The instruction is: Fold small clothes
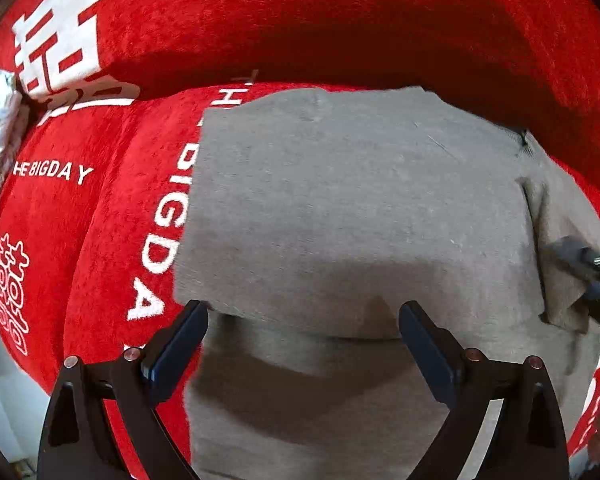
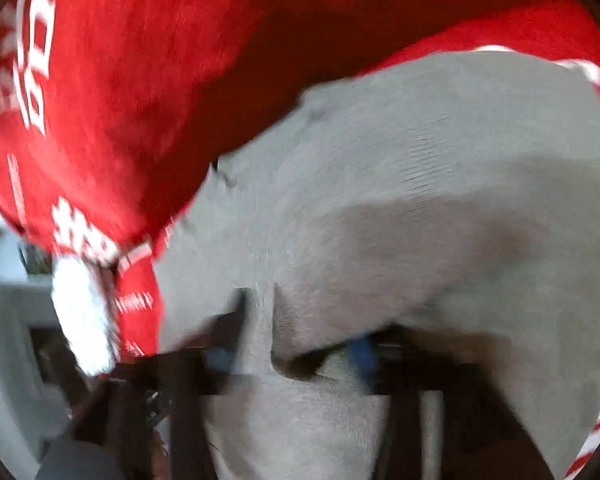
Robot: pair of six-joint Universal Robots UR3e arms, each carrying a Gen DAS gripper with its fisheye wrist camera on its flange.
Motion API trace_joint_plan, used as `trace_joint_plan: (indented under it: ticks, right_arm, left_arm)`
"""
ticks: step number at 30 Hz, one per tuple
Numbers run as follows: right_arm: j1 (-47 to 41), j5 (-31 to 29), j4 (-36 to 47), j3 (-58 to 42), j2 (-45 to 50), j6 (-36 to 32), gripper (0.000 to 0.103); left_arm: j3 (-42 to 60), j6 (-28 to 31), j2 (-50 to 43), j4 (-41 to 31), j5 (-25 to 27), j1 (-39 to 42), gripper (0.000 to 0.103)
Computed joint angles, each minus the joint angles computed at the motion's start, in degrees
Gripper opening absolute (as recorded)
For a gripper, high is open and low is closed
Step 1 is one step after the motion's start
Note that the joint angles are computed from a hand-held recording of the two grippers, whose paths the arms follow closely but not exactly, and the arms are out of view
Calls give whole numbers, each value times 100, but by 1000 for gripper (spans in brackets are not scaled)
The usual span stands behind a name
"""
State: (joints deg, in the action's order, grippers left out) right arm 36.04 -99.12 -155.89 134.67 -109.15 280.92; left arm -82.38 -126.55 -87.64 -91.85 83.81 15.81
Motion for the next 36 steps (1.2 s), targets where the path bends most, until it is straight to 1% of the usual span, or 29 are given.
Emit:
trace_joint_plan:
  ticks: [1, 2, 3, 4, 5, 6, 7, 8, 9, 11, 12, 13, 14, 15, 17, 18, 19, 20, 21, 23, 26, 29, 30, 31, 32, 33, 34, 35, 36]
  right_arm:
    - [147, -276, 146, 22, -125, 326, 68]
    - [196, -428, 247, 108, -279, 606, 68]
    - [170, -558, 210, 333, -477, 968, 66]
    - [117, -619, 111, 505, -586, 1179, 44]
    - [28, -618, 90, 614, -675, 1281, 24]
    - [-210, -513, 150, 635, -778, 1108, 6]
    - [-393, -406, 259, 533, -805, 801, 6]
    - [-659, -224, 376, 258, -667, 265, 6]
    - [-847, -12, 468, -84, -433, -411, 6]
    - [-1009, 403, 892, -1189, 388, -1885, 6]
    - [-1007, 582, 966, -1620, 795, -2368, 6]
    - [-960, 746, 1005, -1958, 1123, -2673, 8]
    - [-951, 953, 956, -2226, 1463, -2913, 10]
    - [-919, 1166, 878, -2410, 1760, -3054, 10]
    - [-883, 1528, 869, -2650, 2177, -3122, 14]
    - [-853, 1712, 806, -2641, 2287, -3076, 22]
    - [-769, 1749, 698, -2511, 2256, -2989, 33]
    - [-742, 1784, 609, -2436, 2240, -2938, 40]
    - [-695, 1781, 629, -2352, 2117, -2878, 49]
    - [-595, 1670, 729, -2270, 1895, -2753, 49]
    - [-388, 1435, 852, -1638, 1054, -2055, 49]
    - [-38, 1004, 1010, -853, 63, -821, 49]
    - [227, 692, 1073, -497, -389, -97, 49]
    - [525, 394, 1125, -355, -604, 473, 49]
    - [889, 10, 1196, -154, -865, 1178, 49]
    - [1458, -610, 1188, 54, -1013, 2201, 49]
    - [1886, -1077, 1171, 160, -998, 2949, 49]
    - [2284, -1487, 1291, 217, -1003, 3642, 49]
    - [2750, -1964, 1479, 277, -977, 4549, 49]
  left_arm:
    - [124, -19, -115, -57, -65, 36, 97]
    - [250, -39, -218, -129, -125, 60, 97]
    - [433, -35, -298, -330, -243, 131, 97]
    - [612, -43, -415, -482, -340, 168, 97]
    - [894, -40, -592, -743, -489, 223, 97]
    - [1110, -28, -692, -976, -593, 261, 97]
    - [1503, 20, -933, -1366, -792, 334, 97]
    - [1873, 87, -1149, -1759, -973, 404, 97]
    - [2282, 161, -1382, -2207, -1137, 465, 97]
    - [3237, 302, -1968, -3186, -1423, 557, 97]
    - [3682, 344, -2235, -3640, -1530, 591, 97]
    - [4130, 370, -2513, -4064, -1618, 609, 97]
    - [4337, 381, -2614, -4289, -1659, 610, 97]
    - [4563, 383, -2774, -4481, -1701, 606, 97]
    - [4639, 333, -2889, -4571, -1709, 585, 97]
    - [4670, 298, -2928, -4616, -1695, 572, 97]
    - [4689, 248, -2980, -4681, -1679, 548, 97]
    - [4682, 214, -3027, -4740, -1670, 520, 97]
    - [4658, 169, -3060, -4724, -1660, 471, 97]
    - [4400, 126, -2995, -4529, -1626, 389, 97]
    - [3850, 36, -2774, -4176, -1531, 232, 97]
    - [3436, -58, -2567, -3853, -1488, 108, 97]
    - [3228, -75, -2446, -3744, -1485, 56, 97]
    - [3261, -93, -2474, -3760, -1508, 24, 97]
    - [3312, -159, -2499, -3797, -1524, -41, 97]
    - [3286, -252, -2476, -3753, -1527, -100, 92]
    - [3197, -338, -2418, -3666, -1561, -150, 84]
    - [3222, -367, -2430, -3679, -1590, -164, 62]
    - [3249, -452, -2482, -3717, -1599, -230, 40]
